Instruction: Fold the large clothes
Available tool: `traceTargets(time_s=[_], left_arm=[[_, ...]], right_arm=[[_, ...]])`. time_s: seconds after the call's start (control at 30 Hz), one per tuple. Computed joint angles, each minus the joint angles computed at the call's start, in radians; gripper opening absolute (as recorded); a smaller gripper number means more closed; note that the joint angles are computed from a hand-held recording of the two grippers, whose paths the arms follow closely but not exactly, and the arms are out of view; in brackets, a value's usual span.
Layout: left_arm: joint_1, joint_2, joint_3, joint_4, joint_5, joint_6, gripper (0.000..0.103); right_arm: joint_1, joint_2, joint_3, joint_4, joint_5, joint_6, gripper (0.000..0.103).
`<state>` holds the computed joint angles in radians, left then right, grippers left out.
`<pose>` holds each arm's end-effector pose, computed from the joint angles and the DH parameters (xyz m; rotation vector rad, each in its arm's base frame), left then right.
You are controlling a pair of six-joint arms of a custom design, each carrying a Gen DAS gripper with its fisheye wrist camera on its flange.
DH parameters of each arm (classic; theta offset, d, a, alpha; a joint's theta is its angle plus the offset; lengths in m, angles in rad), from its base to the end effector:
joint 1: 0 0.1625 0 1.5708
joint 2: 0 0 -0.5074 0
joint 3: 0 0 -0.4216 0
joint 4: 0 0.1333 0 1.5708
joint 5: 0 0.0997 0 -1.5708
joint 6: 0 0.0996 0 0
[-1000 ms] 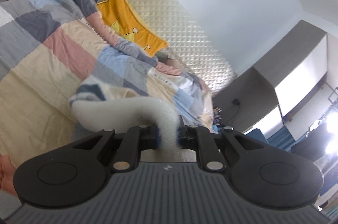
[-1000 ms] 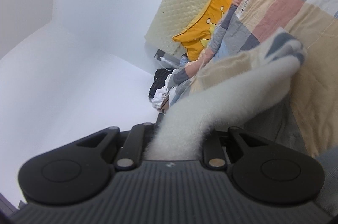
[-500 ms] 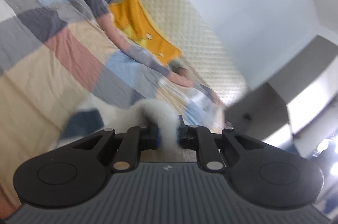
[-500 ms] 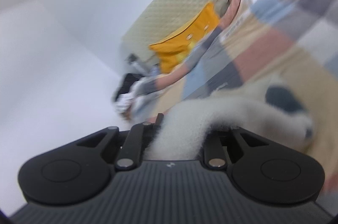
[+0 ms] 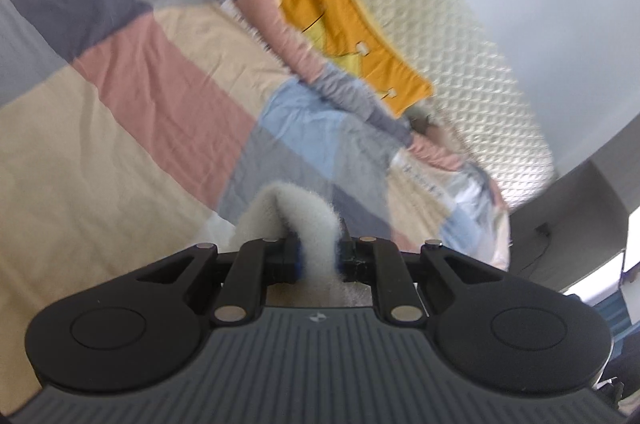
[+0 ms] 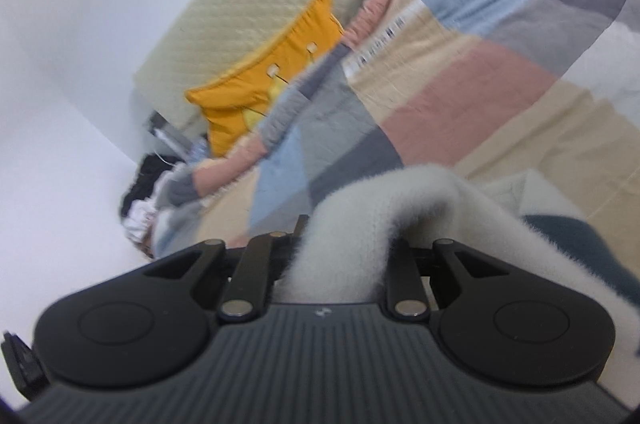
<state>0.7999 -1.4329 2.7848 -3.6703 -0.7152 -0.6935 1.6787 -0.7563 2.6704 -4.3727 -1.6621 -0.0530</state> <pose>-0.0447 -0.3453 0.2734 -0.3579 2.5719 -1.5248 0.1630 -0.3515 0.1284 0.1633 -2.7781 1.3261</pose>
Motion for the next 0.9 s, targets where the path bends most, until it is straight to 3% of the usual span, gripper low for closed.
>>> traceTargets(time_s=[0.13, 0.2, 0.33, 0.43, 0.63, 0.7, 0.77, 0.83, 0.9], left_arm=[[0.229, 0.137, -0.076, -0.144, -0.182, 0.143, 0.017], [0.294, 0.183, -0.104, -0.17, -0.233, 0.201, 0.017], [0.373, 0.266, -0.138, -0.264, -0.288, 0.264, 0.018], [0.402, 0.286, -0.161, -0.259, -0.298, 0.292, 0.018], [0.403, 0.299, -0.164, -0.27, -0.292, 0.312, 0.02], [0.399, 0.287, -0.161, -0.25, -0.307, 0.329, 0.027], [0.39, 0.267, -0.142, -0.255, -0.345, 0.342, 0.065], [0.358, 0.263, -0.104, -0.326, -0.339, 0.347, 0.075], [0.288, 0.234, -0.067, -0.332, -0.261, 0.348, 0.076]], right_arm=[[-0.052, 0.045, -0.055, 0.046, 0.011, -0.051, 0.022], [-0.082, 0.054, -0.077, 0.084, 0.022, -0.049, 0.022], [-0.081, 0.099, -0.127, 0.111, -0.041, -0.06, 0.022], [-0.067, 0.143, -0.153, 0.096, -0.086, -0.097, 0.022], [-0.09, 0.152, -0.16, 0.087, -0.056, -0.117, 0.022], [-0.094, 0.149, -0.152, 0.082, -0.045, -0.113, 0.022], [-0.092, 0.142, -0.152, 0.098, -0.041, -0.119, 0.029], [-0.094, 0.138, -0.147, 0.111, -0.009, -0.146, 0.055], [-0.086, 0.145, -0.137, 0.096, 0.02, -0.179, 0.073]])
